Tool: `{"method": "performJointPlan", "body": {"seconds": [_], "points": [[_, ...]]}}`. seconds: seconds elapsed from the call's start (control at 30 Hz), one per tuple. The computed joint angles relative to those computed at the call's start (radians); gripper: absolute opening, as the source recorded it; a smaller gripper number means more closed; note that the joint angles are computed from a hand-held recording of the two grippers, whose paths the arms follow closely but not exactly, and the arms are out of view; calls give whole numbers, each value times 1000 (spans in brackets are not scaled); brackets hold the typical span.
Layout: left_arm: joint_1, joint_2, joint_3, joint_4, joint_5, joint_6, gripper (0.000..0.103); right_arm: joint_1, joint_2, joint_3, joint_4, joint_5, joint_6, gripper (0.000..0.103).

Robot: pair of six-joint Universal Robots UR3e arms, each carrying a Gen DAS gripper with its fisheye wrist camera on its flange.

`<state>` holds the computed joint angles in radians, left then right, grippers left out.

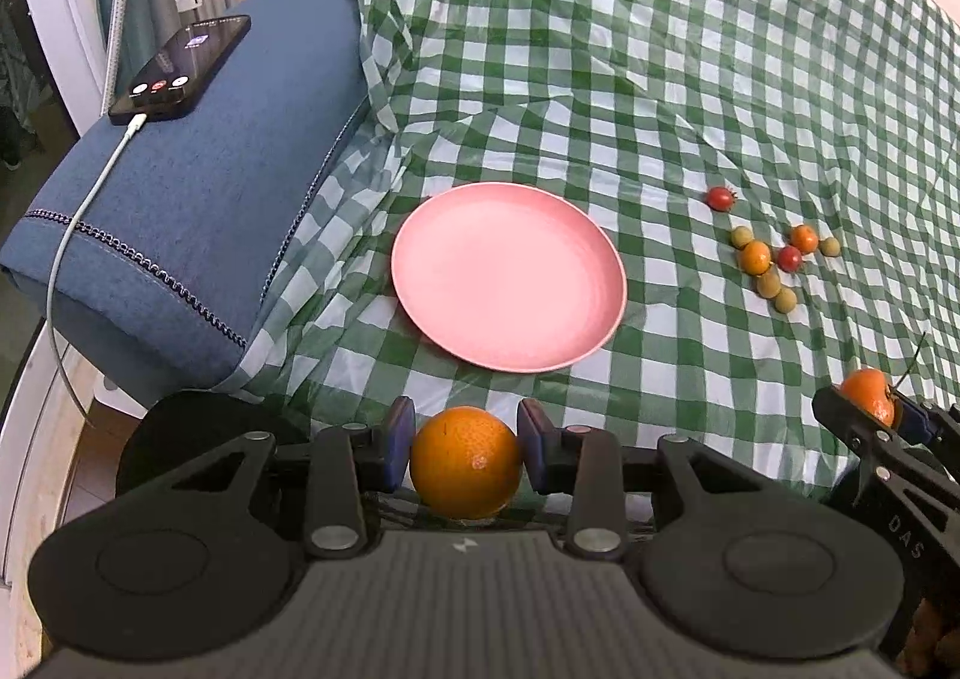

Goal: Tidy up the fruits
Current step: 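Carry both fruits over the pink plate and open both grippers to drop them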

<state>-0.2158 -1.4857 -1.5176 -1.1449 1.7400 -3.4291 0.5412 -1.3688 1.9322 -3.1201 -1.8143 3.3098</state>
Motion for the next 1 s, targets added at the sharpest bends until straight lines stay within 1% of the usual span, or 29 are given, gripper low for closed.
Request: {"method": "performJointPlan", "body": {"seconds": [0.17, 0.33, 0.47, 0.53, 0.57, 0.7, 0.8, 0.87, 0.97, 1.0], "points": [[45, -73, 43, 15, -24, 19, 42, -16, 76, -97, 35, 36, -23, 38], [73, -201, 135, 27, -42, 42, 42, -30, 217, -273, 102, 94, -48, 38], [93, -334, 242, 17, -55, 61, 42, -39, 375, -478, 184, 145, -80, 39], [105, -401, 294, 19, -64, 71, 39, -42, 460, -594, 234, 161, -95, 39], [108, -438, 327, 15, -60, 73, 38, -41, 502, -652, 259, 162, -102, 39], [123, -581, 466, -7, -59, 94, 37, -46, 676, -905, 386, 174, -115, 39], [127, -674, 552, 0, -51, 121, 38, -49, 807, -1105, 489, 173, -130, 39], [144, -730, 616, -15, -71, 120, 37, -58, 882, -1234, 562, 184, -127, 39], [178, -784, 702, -44, -103, 118, 38, -69, 962, -1365, 615, 181, -137, 40], [189, -790, 711, -38, -109, 119, 41, -73, 974, -1383, 620, 186, -140, 40]]}}
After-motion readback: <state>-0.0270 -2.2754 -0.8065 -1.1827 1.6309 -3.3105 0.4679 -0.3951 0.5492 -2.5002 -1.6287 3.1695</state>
